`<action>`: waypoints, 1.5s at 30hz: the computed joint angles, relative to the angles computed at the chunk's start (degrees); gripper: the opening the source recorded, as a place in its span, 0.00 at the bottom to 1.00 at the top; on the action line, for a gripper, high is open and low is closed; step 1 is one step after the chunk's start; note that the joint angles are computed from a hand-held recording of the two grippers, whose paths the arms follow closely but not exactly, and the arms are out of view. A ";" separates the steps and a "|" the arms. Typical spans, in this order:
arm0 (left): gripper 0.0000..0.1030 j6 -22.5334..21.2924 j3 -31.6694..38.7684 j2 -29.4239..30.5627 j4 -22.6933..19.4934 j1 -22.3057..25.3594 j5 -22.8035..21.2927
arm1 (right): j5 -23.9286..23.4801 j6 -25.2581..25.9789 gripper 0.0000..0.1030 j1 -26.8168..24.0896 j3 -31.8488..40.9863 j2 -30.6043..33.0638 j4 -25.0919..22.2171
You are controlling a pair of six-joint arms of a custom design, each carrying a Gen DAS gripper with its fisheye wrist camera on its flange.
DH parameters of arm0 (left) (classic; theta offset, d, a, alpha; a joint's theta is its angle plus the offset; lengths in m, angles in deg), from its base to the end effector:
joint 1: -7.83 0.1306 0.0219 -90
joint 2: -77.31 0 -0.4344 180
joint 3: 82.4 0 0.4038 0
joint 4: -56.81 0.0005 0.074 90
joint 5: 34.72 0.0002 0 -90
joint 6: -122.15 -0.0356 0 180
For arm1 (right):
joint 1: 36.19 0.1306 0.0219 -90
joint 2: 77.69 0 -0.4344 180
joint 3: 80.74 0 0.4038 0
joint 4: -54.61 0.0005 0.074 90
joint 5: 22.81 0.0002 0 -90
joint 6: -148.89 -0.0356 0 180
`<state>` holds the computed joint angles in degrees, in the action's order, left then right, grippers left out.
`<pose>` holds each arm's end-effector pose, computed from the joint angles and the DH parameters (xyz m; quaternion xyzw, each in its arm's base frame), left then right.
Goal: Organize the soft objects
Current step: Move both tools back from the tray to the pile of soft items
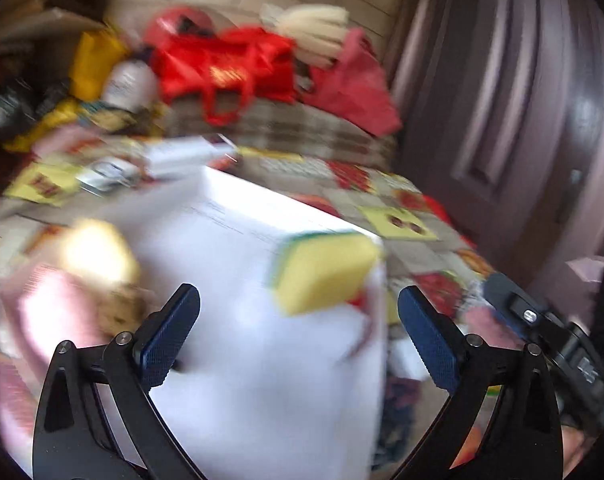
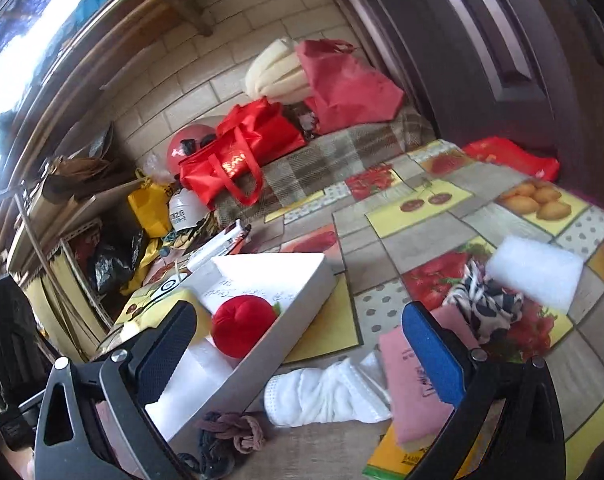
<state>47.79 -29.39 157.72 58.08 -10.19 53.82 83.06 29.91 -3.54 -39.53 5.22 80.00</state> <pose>0.3865 -0.1253 0.3247 0.0109 0.8485 -0.1428 0.5094 0.3201 0.1929 0.2625 0.0574 0.7948 0.2094 0.5667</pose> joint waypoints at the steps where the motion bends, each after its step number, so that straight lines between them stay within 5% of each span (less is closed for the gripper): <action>1: 0.97 0.63 -0.62 -0.86 0.64 -0.62 -4.05 | 0.50 1.17 1.00 0.62 0.13 -0.06 -0.01; 4: 0.97 3.04 -2.34 -2.18 2.66 -0.46 -9.57 | 1.48 3.74 1.00 1.68 0.17 -0.09 0.60; 9: 0.97 2.60 -3.30 -3.88 5.43 1.51 -0.47 | 1.64 4.01 1.00 1.48 -0.14 -0.07 1.68; 11: 0.97 2.74 -2.17 -3.60 4.54 2.22 6.56 | 1.91 3.43 1.00 0.95 -0.41 -0.36 1.85; 14: 0.97 9.99 -2.54 -2.96 8.98 6.69 23.43 | 2.62 3.02 1.00 -0.26 -1.99 -2.53 4.09; 18: 0.98 21.13 -4.83 -4.65 18.03 14.16 32.80 | 3.70 5.06 1.00 -4.07 -8.70 -9.55 14.11; 24: 0.99 27.51 -9.19 -8.94 27.69 23.37 36.71 | 4.12 14.02 1.00 -11.17 -11.98 -15.92 11.09; 27: 0.99 29.30 -9.66 -7.76 29.87 23.66 37.67 | 5.12 9.65 1.00 -13.77 -11.69 -15.36 6.91; 29: 0.99 29.00 -9.40 -6.47 29.85 22.62 37.94 | 1.74 5.49 1.00 -15.53 -10.49 -14.38 3.26; 36: 0.99 27.54 -8.24 -1.92 29.62 23.53 43.21 | 2.07 6.70 1.00 -14.80 -8.99 -12.20 1.18; 39: 0.99 32.70 -8.14 0.09 32.78 25.43 45.69 | 0.27 4.39 1.00 -16.46 -8.68 -11.79 -0.47; 43: 0.99 41.01 -9.09 2.00 41.94 27.88 49.09 | -1.58 0.34 1.00 -18.58 -9.28 -11.75 -0.03; 45: 0.99 41.31 -9.13 1.95 42.23 28.74 48.98 | -3.65 -1.06 1.00 -19.74 -9.43 -11.37 0.58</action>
